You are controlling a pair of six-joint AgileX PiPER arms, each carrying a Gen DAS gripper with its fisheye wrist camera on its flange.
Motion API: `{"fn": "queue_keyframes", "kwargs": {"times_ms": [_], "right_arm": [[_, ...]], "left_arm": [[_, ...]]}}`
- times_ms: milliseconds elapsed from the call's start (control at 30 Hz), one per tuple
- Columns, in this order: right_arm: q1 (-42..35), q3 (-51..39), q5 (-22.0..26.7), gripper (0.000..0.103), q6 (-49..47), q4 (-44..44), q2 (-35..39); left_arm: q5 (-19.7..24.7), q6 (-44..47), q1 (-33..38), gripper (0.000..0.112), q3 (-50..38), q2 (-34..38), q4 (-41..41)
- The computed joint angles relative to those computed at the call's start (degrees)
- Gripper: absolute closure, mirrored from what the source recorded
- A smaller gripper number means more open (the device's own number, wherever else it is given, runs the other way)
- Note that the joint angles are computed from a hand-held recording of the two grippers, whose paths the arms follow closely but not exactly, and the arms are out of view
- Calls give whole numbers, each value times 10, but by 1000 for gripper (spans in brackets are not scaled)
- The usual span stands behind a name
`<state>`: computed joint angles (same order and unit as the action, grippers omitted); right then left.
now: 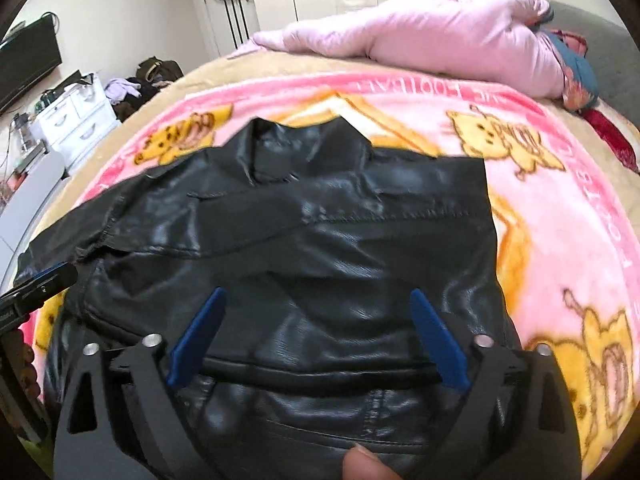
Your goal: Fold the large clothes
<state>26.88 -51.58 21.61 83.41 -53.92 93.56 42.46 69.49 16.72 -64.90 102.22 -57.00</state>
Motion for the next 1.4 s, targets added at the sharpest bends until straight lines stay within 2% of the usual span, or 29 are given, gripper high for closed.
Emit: {"fn": "queue_keyframes", "kwargs": {"times_ms": [133,267,533,967,1167,1400], "right_arm": [[27,-7,16,8,37,-35,-4],[53,-24,42,7,33,-28,-6],[112,-83,93,5,31,-20,4],[178,-234,168,5,-50,33,77],[196,-316,196,5,-92,59,126],[212,-418,228,5,-141,94,186]], "left_arm": [[5,0,21,19,-7,0,-7],[2,-8,38,19,-18,0,0],[25,-4,84,19,-39,-3,-6],[56,1,158,19,-82,19,-24],[35,7,181,19,-96,28,-37],[35,-9,211,19,-128,52,-38]]}}
